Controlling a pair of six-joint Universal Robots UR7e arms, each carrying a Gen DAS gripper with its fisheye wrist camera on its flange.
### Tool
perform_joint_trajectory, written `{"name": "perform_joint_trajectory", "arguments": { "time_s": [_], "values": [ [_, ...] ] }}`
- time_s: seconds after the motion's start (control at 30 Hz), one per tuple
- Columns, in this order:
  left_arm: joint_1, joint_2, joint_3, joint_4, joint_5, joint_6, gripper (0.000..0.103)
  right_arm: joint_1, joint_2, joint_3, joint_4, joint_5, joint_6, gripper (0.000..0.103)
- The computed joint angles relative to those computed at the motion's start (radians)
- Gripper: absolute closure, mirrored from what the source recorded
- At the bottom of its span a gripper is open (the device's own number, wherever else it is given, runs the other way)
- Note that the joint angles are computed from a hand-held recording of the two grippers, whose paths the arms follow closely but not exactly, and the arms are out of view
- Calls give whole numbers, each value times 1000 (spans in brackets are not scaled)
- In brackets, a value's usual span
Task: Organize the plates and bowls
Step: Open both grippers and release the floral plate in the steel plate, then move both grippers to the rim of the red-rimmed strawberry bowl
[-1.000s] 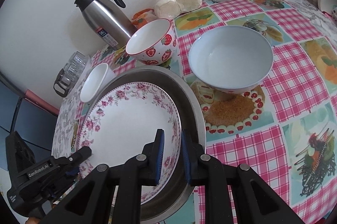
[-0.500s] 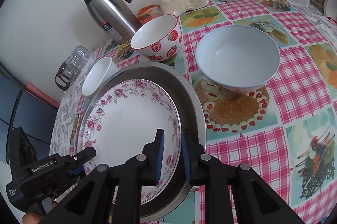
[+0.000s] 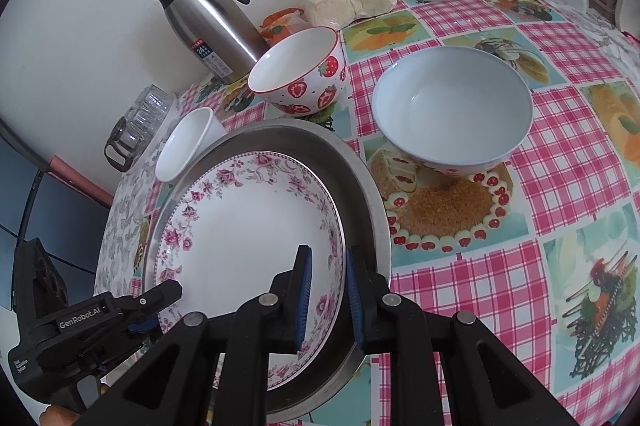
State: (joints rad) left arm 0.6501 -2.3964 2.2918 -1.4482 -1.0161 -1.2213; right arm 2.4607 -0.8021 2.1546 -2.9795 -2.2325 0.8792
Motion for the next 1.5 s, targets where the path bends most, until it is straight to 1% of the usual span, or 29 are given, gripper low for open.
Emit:
{"name": "perform_joint_trajectory", "arguments": {
  "time_s": [0.1,0.23,0.37,0.47,0.6,0.67,0.73,0.77,0.8,0.83,0.87,0.9,0.93,1.0,1.03,1.07,1.1,1.13,1.17,1.2,1.23,1.3,1.5],
  "values": [
    [-10,4,-4,8,4,-2,74,1,-3,0,5,-2,4,83],
    [-72,-12,-20,68,54,-45,65,1,-7,2,9,-3,13,83],
    [-134,-21,-38,138,104,-88,64,4,-11,5,4,-9,15,83],
    [-167,-20,-50,185,129,-110,64,11,-15,0,15,-20,16,83],
    [-231,-14,-65,263,167,-155,64,37,-18,-20,37,-62,-2,83],
    [-252,-11,-72,298,180,-180,60,54,-19,-31,52,-95,-9,83],
    [-265,1,-81,343,193,-209,55,71,-18,-46,72,-124,-20,83],
    [-269,7,-84,364,198,-223,54,77,-16,-52,82,-133,-23,83],
    [-268,15,-88,381,199,-234,52,83,-13,-62,108,-148,-21,81],
    [-264,19,-90,388,199,-241,49,89,-10,-72,136,-161,-19,73],
    [-260,22,-93,398,197,-255,47,95,-5,-87,178,-179,-18,69],
    [-256,25,-96,409,194,-268,46,97,-2,-95,200,-189,-21,61],
    [-251,28,-100,421,194,-281,45,100,4,-105,225,-201,-24,57],
    [-249,35,-106,444,195,-299,44,103,7,-112,244,-210,-27,53],
    [-253,40,-110,462,196,-312,44,104,9,-115,256,-215,-24,46],
    [-256,46,-114,479,199,-322,43,105,11,-119,271,-224,-19,42],
    [-260,52,-116,493,200,-331,40,106,12,-121,282,-232,-16,39],
    [-260,58,-118,503,202,-334,34,106,14,-123,290,-238,-17,37],
    [-261,66,-119,513,203,-339,32,105,15,-125,298,-240,-18,36],
    [-260,72,-119,521,204,-340,27,105,16,-126,303,-241,-18,33],
    [-258,79,-119,528,204,-339,25,105,18,-127,306,-243,-20,28],
    [-258,92,-122,550,206,-347,25,106,20,-129,315,-250,-22,23],
    [-262,116,-133,624,226,-383,23,102,7,-121,334,-261,6,15]
  ]
}}
